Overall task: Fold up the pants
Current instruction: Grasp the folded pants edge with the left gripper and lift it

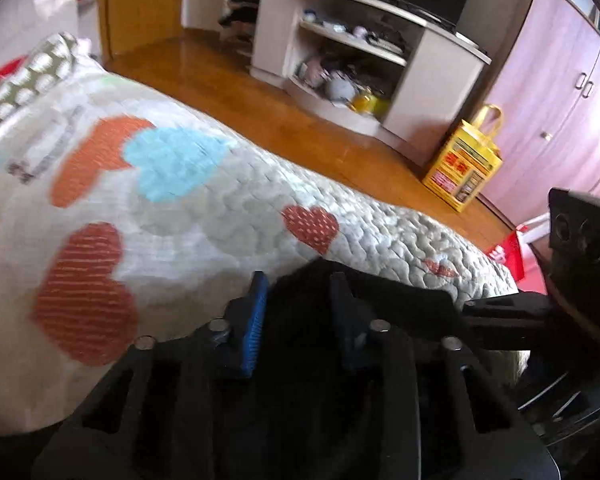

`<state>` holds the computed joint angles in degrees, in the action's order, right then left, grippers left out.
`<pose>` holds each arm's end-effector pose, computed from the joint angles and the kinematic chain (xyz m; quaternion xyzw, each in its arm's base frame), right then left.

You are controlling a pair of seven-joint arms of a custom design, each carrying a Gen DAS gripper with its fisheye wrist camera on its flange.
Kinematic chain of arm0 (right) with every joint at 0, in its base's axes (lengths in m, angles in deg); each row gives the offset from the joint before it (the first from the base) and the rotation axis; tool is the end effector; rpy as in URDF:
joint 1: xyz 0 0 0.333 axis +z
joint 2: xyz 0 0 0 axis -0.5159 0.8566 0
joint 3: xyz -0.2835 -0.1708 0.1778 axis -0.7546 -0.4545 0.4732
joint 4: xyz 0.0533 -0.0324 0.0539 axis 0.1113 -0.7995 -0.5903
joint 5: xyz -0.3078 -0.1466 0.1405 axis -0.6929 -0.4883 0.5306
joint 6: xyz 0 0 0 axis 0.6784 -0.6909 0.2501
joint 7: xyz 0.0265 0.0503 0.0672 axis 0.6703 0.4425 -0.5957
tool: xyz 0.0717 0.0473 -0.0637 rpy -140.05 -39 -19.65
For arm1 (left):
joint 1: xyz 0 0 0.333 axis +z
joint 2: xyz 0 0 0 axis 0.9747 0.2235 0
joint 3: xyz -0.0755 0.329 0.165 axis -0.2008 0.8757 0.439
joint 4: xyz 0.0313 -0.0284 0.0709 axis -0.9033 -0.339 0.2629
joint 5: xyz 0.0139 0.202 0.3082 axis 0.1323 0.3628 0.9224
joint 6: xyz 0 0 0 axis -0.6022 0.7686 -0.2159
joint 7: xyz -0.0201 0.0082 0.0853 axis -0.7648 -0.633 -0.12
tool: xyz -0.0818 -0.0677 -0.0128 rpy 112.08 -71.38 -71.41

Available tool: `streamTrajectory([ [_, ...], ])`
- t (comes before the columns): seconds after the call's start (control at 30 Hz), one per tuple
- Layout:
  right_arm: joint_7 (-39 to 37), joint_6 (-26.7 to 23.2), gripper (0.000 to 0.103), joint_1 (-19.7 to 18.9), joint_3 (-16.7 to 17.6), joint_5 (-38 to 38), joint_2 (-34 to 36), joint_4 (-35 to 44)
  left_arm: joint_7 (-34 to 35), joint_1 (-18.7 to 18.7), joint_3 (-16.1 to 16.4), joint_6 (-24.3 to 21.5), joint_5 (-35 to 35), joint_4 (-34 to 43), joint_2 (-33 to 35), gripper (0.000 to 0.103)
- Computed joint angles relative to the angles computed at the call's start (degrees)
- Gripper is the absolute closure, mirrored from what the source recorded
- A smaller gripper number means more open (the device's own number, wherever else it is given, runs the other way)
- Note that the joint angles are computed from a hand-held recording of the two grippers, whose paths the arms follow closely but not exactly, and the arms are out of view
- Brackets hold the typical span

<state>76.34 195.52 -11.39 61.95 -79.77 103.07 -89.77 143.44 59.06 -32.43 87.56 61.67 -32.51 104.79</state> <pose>0.6043 0.4462 0.3927 -0.6461 0.5917 -0.0006 0.4821 0.6983 -0.3731 0.4269 -0.4066 0.8536 -0.3217 0.0512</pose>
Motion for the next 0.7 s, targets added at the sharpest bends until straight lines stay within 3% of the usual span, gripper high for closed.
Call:
streamTrajectory([
  [0.03,-0.6,0.0,0.074,-0.1,0.7,-0.6,-0.2,0.7,-0.6,0.5,0.0,2.1,-0.8,-2.4,-1.8,0.076],
  [0.13,-3.3,-1.9,0.075,1.1,1.5,-2.3,-0.6,3.6,0.5,5.9,-4.1,6.0,-7.9,-9.4,-7.0,0.076],
  [0.23,-8.4,-4.9,0.075,1.3,5.5,-3.5,1.5,8.8,3.7,12.1,-8.3,10.3,-17.4,-17.4,-12.6,0.076],
  [0.37,-16.7,-12.0,0.075,3.6,10.9,-3.4,8.0,19.6,8.5,17.5,-10.0,16.4,-30.0,-28.2,-20.2,0.075],
  [0.4,-19.0,-13.8,0.075,4.1,12.7,-2.9,10.5,22.8,8.6,17.3,-9.4,17.7,-32.0,-30.0,-21.4,0.069],
  [0.43,-19.2,-16.7,0.069,3.3,16.5,-5.5,13.5,25.9,8.8,17.6,-8.8,18.8,-34.1,-32.3,-22.8,0.059],
  [0.47,-21.5,-21.0,0.054,3.7,19.0,-4.1,15.8,29.1,9.4,18.0,-8.5,19.2,-36.5,-34.2,-24.0,0.055],
  [0.5,-25.8,-26.1,0.048,4.5,20.6,1.3,17.5,32.3,10.2,18.5,-8.3,19.6,-39.3,-36.3,-25.3,0.049],
  [0.57,-32.6,-30.4,0.048,2.5,26.2,7.3,19.3,32.5,10.4,17.9,-6.9,20.0,-41.9,-39.3,-27.1,0.049],
  [0.6,-31.8,-28.8,0.048,1.2,26.6,5.3,18.0,29.6,10.6,17.5,-6.2,20.1,-42.8,-40.5,-27.8,0.048],
  [0.7,-28.6,-20.3,0.047,0.5,19.9,5.7,10.6,19.4,14.0,16.9,-6.2,20.9,-50.5,-42.9,-29.0,0.035],
])
